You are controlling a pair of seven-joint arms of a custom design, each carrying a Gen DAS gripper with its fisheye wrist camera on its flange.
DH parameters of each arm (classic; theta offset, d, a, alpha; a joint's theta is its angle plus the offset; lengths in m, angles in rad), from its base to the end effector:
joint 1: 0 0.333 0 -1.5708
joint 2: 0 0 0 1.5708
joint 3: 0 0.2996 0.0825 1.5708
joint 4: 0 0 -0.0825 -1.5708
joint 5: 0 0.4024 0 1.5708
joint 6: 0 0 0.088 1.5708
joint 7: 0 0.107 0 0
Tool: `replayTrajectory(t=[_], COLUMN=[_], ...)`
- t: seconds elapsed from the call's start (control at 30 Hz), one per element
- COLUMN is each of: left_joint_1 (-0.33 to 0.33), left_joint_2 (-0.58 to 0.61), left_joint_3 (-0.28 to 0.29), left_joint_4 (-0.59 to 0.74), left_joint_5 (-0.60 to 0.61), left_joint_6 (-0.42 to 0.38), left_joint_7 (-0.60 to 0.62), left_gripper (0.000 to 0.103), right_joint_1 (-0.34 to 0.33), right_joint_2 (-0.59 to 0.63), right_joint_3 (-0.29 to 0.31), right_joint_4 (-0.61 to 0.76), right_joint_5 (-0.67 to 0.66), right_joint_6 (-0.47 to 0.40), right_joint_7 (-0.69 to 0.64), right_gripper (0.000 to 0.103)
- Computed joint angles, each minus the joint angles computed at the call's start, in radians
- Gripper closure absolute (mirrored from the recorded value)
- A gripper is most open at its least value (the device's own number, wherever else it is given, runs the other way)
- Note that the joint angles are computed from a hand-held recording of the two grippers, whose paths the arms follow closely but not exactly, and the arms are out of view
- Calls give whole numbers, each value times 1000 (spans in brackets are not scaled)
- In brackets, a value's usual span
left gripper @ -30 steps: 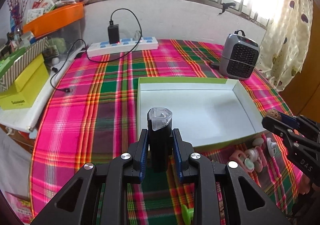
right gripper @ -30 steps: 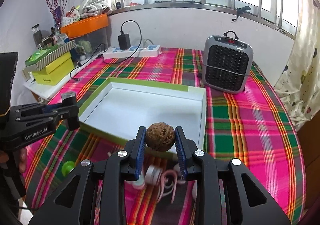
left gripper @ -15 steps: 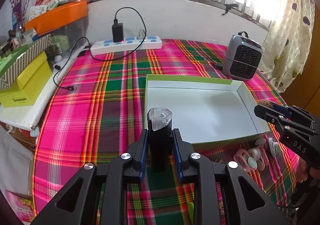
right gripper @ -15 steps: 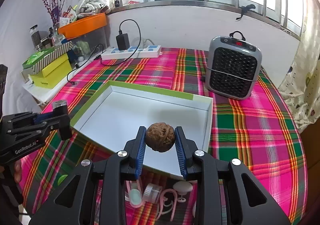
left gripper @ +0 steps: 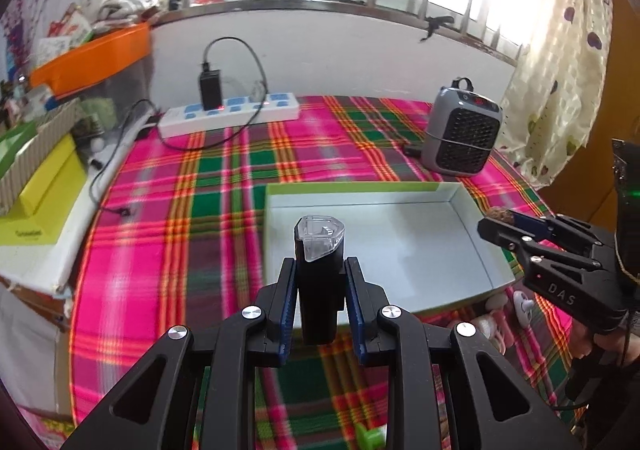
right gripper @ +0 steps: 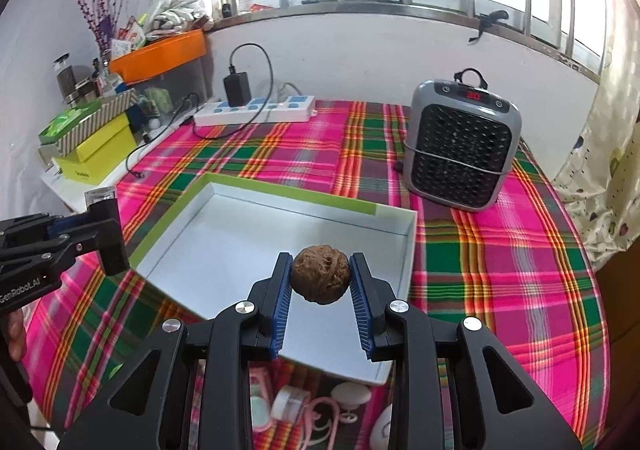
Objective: Organize objects
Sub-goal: 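Carry the black device and the walnut over the white tray with both grippers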
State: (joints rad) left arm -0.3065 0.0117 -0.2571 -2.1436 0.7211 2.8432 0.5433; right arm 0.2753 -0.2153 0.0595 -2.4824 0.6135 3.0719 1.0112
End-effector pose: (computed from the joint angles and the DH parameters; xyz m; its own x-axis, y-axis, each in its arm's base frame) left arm 0.4852 -0.3474 0.4410 -0.1910 -0.9773 0.0919 -0.7139 0.0741 -0.6963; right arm 0.4938 0.1234 0.4269 0.3203 -0.9458 -0.0532 -0.6614 -0.1831 -0.7273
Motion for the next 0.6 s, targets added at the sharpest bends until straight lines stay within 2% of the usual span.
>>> replayTrajectory(t=[0.13, 0.27, 0.6], left_joint_1=[-3, -2, -13], left_joint_2=[65, 123, 243], left_joint_3=[-3, -7, -5], left_joint_4=[64, 113, 230], left_joint_5=[-61, -137, -197], left_joint_6=[-10, -19, -81], left_joint_7=[89, 166, 256], left_gripper=[82, 82, 82], right_joint_1=[-56, -67, -77], right_joint_2=[36, 78, 165], right_joint_3=[31, 24, 8], right_joint_4=[31, 67, 137], right_joint_5=[-86, -126, -254], right_joint_6=[-15, -37, -76], right_joint_7=[70, 106, 200], right_gripper=[73, 73, 73])
